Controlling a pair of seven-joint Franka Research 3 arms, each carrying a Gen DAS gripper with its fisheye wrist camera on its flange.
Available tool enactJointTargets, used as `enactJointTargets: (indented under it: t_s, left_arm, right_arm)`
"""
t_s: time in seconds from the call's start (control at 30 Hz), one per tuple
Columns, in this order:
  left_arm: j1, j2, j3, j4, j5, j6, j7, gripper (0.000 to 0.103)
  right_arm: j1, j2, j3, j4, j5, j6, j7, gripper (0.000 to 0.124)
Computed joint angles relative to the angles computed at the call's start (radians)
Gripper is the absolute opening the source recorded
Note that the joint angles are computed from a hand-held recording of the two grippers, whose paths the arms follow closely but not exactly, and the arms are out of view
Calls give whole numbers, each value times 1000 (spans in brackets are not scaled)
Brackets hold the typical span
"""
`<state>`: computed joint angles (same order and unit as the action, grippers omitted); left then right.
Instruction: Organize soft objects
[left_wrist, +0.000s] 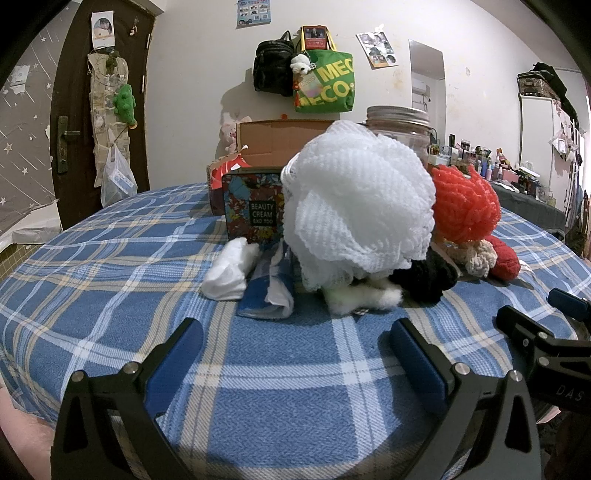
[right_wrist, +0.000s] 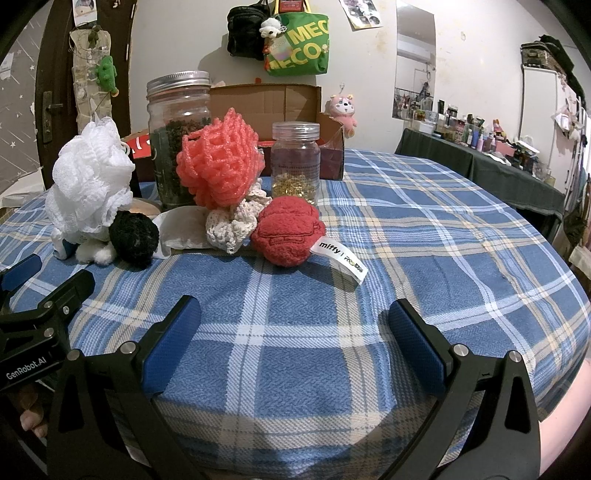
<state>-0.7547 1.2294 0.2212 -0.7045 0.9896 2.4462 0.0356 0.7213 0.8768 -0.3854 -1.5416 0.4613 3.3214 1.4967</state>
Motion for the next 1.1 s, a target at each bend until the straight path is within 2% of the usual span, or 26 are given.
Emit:
enactJointTargets:
  t_s: [0.77,0.9,1.0,1.1]
  left_arm:
    - [6,1,-9,5,-13,-2,16,103]
    - [7,-17,-12,-17,-19,5,16,103]
    - [8,-44,-7,-55,-9,28,-1,103]
    - [1,-83,5,-109,23,60,-41,103]
  right_arm:
    - [1,-5,6,-3,-2,-6,1,103]
    - [-54,-35,70,-11,-30,-12,-11,103]
    - [-157,-69,188,-23,-62,5,-36,103]
    - [-178,-82,217,-24,-58,0,-38,103]
